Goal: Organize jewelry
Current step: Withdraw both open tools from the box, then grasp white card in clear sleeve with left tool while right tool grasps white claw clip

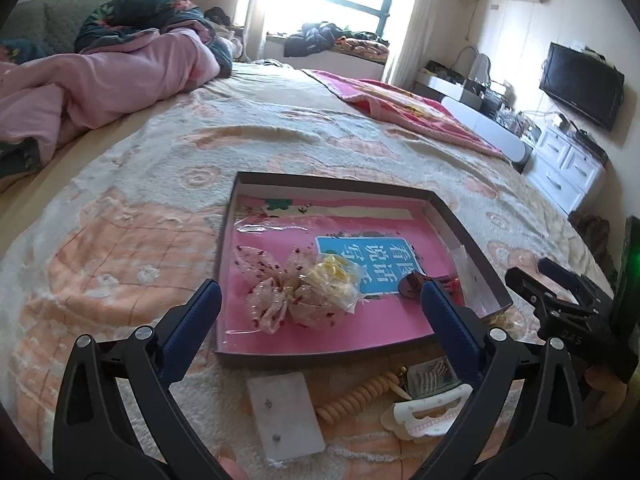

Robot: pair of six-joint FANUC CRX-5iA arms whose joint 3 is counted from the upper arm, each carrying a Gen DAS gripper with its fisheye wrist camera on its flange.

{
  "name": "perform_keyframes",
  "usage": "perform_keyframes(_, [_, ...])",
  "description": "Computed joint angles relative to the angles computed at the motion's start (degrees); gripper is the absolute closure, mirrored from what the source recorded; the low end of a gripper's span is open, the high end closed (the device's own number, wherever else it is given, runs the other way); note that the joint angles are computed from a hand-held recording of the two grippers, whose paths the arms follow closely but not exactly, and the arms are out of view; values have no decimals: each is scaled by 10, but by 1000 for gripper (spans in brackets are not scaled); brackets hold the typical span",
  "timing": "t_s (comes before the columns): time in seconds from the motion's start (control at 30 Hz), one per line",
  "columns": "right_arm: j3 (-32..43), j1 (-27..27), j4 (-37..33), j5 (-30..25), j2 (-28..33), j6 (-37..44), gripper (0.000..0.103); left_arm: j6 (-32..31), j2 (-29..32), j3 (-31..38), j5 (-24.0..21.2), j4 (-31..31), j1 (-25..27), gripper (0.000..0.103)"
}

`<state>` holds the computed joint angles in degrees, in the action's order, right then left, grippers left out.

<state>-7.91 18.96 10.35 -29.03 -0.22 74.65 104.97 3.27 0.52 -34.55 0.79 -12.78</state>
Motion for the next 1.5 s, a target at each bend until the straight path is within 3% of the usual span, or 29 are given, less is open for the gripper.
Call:
perform_keyframes(0.77, [-43,27,-65,-11,-75,54,10,108,-52,-22,-28,-112,-21,12])
perform_keyframes(1.5, [-71,76,-123,-63,-103,127,10,104,-63,-49,-70,-120,-17,12])
